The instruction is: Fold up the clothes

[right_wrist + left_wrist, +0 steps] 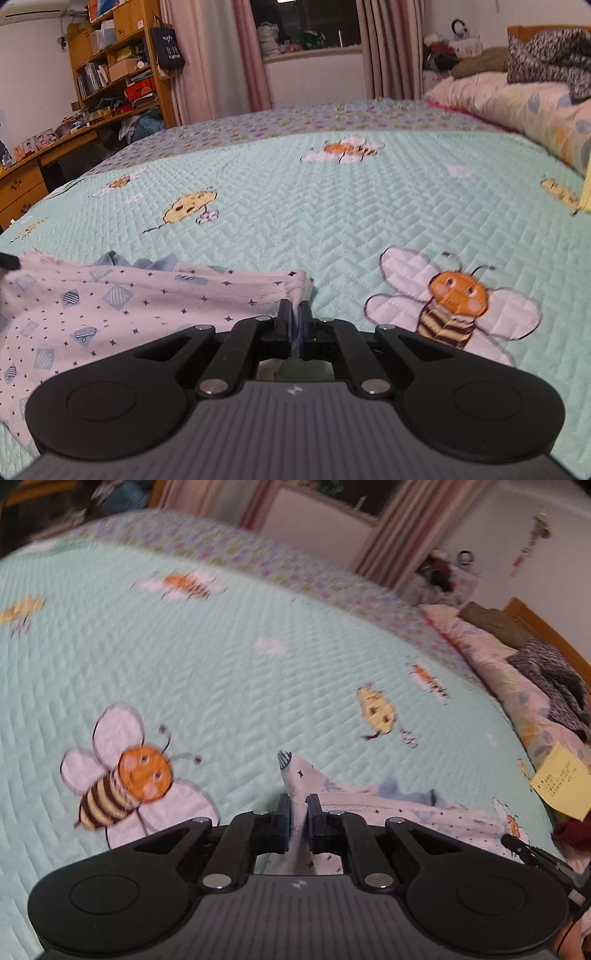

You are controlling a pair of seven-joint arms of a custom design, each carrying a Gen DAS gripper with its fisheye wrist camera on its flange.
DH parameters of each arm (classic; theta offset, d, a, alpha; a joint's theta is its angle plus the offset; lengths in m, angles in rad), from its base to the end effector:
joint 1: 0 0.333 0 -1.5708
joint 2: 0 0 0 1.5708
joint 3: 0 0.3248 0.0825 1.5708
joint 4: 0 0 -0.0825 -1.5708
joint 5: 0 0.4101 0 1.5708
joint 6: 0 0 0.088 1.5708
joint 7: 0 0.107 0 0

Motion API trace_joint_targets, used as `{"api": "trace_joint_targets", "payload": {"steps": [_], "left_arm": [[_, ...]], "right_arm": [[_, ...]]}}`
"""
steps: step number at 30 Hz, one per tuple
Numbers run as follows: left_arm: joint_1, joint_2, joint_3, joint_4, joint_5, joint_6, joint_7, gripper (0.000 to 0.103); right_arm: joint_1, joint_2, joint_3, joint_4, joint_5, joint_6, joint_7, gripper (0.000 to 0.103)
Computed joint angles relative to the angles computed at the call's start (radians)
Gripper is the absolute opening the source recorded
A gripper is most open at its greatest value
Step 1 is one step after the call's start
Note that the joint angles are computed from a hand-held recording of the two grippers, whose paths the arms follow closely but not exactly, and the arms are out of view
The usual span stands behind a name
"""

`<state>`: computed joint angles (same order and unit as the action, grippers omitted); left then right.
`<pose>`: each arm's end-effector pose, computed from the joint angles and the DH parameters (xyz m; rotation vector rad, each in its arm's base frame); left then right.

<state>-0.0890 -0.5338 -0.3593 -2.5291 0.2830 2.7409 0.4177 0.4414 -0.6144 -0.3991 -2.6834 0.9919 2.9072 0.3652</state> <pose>0.4016 -0.2202 0.5225 -2.2175 1.3724 -0.9464 0.4173 -0.0363 0.4616 -1.7789 1.2832 -0.5025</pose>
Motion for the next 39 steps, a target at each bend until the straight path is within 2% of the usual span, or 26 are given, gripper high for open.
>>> {"api": "trace_joint_targets", "payload": {"steps": [3, 6, 8, 10, 12, 13, 14, 15, 16, 17, 18, 19, 20, 22, 24, 25, 26, 28, 30, 31, 32, 33, 34, 37, 38, 39], "left_arm": [[0.027, 0.040, -0.028, 0.046, 0.047, -0.073, 0.000, 0.011], [0.024, 0.080, -0.012, 0.067, 0.048, -0.154, -0.022, 0.011], [0.032, 0.030, -0.004, 0.021, 0.060, -0.117, -0.098, 0.016], [0.055, -0.048, -0.020, -0.035, 0.071, -0.066, -0.198, 0.026], [0.060, -0.118, -0.032, -0.081, 0.066, -0.016, -0.262, 0.026], [0.054, -0.149, -0.033, -0.103, 0.056, 0.012, -0.280, 0.029], [0.038, -0.165, -0.026, -0.122, 0.041, 0.055, -0.281, 0.033], [0.017, -0.167, -0.030, -0.126, 0.033, 0.082, -0.264, 0.041], [-0.002, -0.167, -0.034, -0.129, 0.023, 0.109, -0.247, 0.048], [-0.022, -0.156, -0.047, -0.126, 0.013, 0.108, -0.228, 0.053], [-0.041, -0.143, -0.059, -0.121, 0.005, 0.107, -0.211, 0.067], [-0.060, -0.129, -0.070, -0.115, -0.002, 0.106, -0.194, 0.069], [-0.078, -0.112, -0.081, -0.107, -0.007, 0.105, -0.178, 0.068], [-0.100, -0.105, -0.097, -0.133, -0.039, 0.136, -0.202, 0.067], [-0.108, -0.108, -0.118, -0.158, -0.058, 0.171, -0.230, 0.067], [-0.105, -0.115, -0.131, -0.171, -0.062, 0.189, -0.244, 0.067], [-0.087, -0.138, -0.159, -0.177, -0.061, 0.173, -0.269, 0.067], [-0.062, -0.180, -0.191, -0.202, -0.061, 0.168, -0.321, 0.067], [-0.068, -0.202, -0.178, -0.240, -0.071, 0.214, -0.345, 0.067], [-0.074, -0.207, -0.166, -0.257, -0.078, 0.236, -0.345, 0.067], [-0.078, -0.205, -0.158, -0.264, -0.083, 0.244, -0.340, 0.066], [-0.083, -0.202, -0.150, -0.272, -0.090, 0.252, -0.335, 0.065], [-0.082, -0.211, -0.153, -0.284, -0.092, 0.271, -0.334, 0.065], [-0.088, -0.227, -0.142, -0.318, -0.117, 0.322, -0.327, 0.065], [-0.090, -0.227, -0.137, -0.329, -0.127, 0.340, -0.324, 0.064], [-0.089, -0.231, -0.138, -0.340, -0.140, 0.362, -0.327, 0.064]], "right_arm": [[-0.022, 0.032, 0.018, 0.009, -0.015, -0.013, 0.036, 0.004], [-0.044, 0.055, 0.034, 0.014, -0.013, -0.043, 0.065, 0.004], [-0.060, 0.051, 0.042, 0.013, -0.009, -0.056, 0.071, 0.005], [-0.080, 0.053, 0.047, 0.018, -0.012, -0.083, 0.084, 0.006], [-0.108, 0.062, 0.049, 0.029, -0.010, -0.126, 0.117, 0.011], [-0.123, 0.064, 0.052, 0.034, -0.002, -0.145, 0.139, 0.014], [-0.139, 0.059, 0.061, 0.032, 0.010, -0.148, 0.161, 0.024], [-0.147, 0.041, 0.083, 0.018, 0.028, -0.105, 0.161, 0.029], [-0.143, 0.017, 0.105, -0.001, 0.047, -0.035, 0.148, 0.033], [-0.109, -0.016, 0.107, -0.021, 0.074, 0.044, 0.104, 0.033], [-0.048, -0.057, 0.080, -0.034, 0.096, 0.093, 0.042, 0.033], [0.015, -0.101, 0.048, -0.044, 0.110, 0.118, -0.014, 0.033], [0.054, -0.135, 0.027, -0.047, 0.093, 0.091, -0.043, 0.032], [0.082, -0.152, 0.020, -0.031, 0.019, -0.039, -0.030, 0.033], [0.121, -0.095, -0.035, 0.051, -0.034, -0.307, 0.013, 0.033], [0.146, -0.048, -0.062, 0.101, -0.024, -0.445, 0.008, 0.033], [0.178, 0.006, -0.086, 0.151, -0.029, -0.570, -0.002, 0.033], [0.239, 0.128, -0.117, 0.248, -0.031, -0.784, -0.014, 0.033], [0.285, 0.246, -0.126, 0.323, -0.012, -0.907, 0.002, 0.033], [0.276, 0.294, -0.098, 0.342, 0.005, -0.901, 0.009, 0.032], [0.273, 0.330, -0.067, 0.349, 0.021, -0.840, 0.020, 0.025], [0.263, 0.354, -0.042, 0.350, 0.042, -0.775, 0.039, 0.006], [0.249, 0.370, -0.020, 0.349, 0.067, -0.705, 0.065, 0.000], [0.202, 0.309, 0.077, 0.283, 0.109, -0.470, 0.060, 0.000], [0.201, 0.285, 0.079, 0.267, 0.130, -0.461, 0.051, 0.008], [0.193, 0.274, 0.072, 0.265, 0.163, -0.507, 0.037, 0.009]]}}
